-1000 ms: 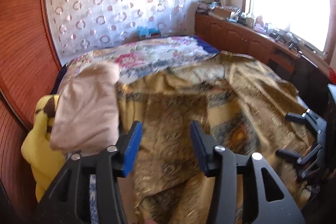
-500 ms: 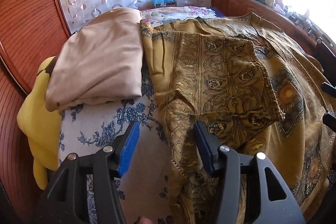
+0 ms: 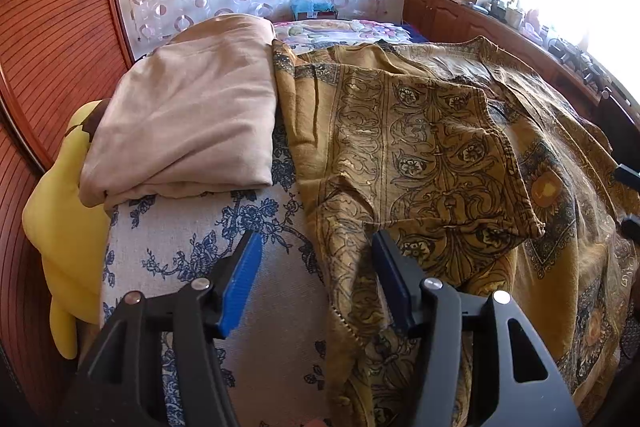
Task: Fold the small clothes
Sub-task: 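Move the right gripper to the opposite side edge and grasp it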
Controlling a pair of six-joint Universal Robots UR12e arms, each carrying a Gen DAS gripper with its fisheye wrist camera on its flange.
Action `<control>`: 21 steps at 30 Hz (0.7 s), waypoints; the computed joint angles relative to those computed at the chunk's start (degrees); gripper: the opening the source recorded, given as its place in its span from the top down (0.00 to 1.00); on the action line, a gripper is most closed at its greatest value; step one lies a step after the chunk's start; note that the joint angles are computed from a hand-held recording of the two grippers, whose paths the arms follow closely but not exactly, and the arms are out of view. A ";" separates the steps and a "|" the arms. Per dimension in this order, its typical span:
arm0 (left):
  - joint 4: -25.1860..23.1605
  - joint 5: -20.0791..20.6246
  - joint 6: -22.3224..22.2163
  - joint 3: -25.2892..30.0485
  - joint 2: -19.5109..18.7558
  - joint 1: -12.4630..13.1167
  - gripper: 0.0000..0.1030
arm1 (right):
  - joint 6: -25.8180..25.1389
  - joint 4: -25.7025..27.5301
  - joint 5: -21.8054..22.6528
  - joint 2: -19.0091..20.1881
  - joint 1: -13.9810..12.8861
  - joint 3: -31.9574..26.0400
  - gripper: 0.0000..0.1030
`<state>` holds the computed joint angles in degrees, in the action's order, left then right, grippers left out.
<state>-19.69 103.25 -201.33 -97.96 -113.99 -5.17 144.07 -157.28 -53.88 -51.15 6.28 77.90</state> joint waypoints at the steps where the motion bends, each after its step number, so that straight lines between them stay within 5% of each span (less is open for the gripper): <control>1: -0.07 0.01 0.01 0.04 0.00 0.01 0.44 | 0.44 -0.60 -0.49 -0.02 -0.49 -0.26 0.00; 9: -0.31 0.20 0.13 0.08 0.03 0.08 0.44 | 5.88 -2.66 -6.25 1.91 -3.98 -5.49 0.04; 21: -1.00 0.54 0.08 0.31 0.06 0.01 0.43 | 8.68 10.72 -13.96 8.08 -7.29 -17.23 0.24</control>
<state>-20.69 103.80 -201.25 -97.65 -113.94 -5.16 152.75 -146.56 -67.84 -43.07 -1.01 60.67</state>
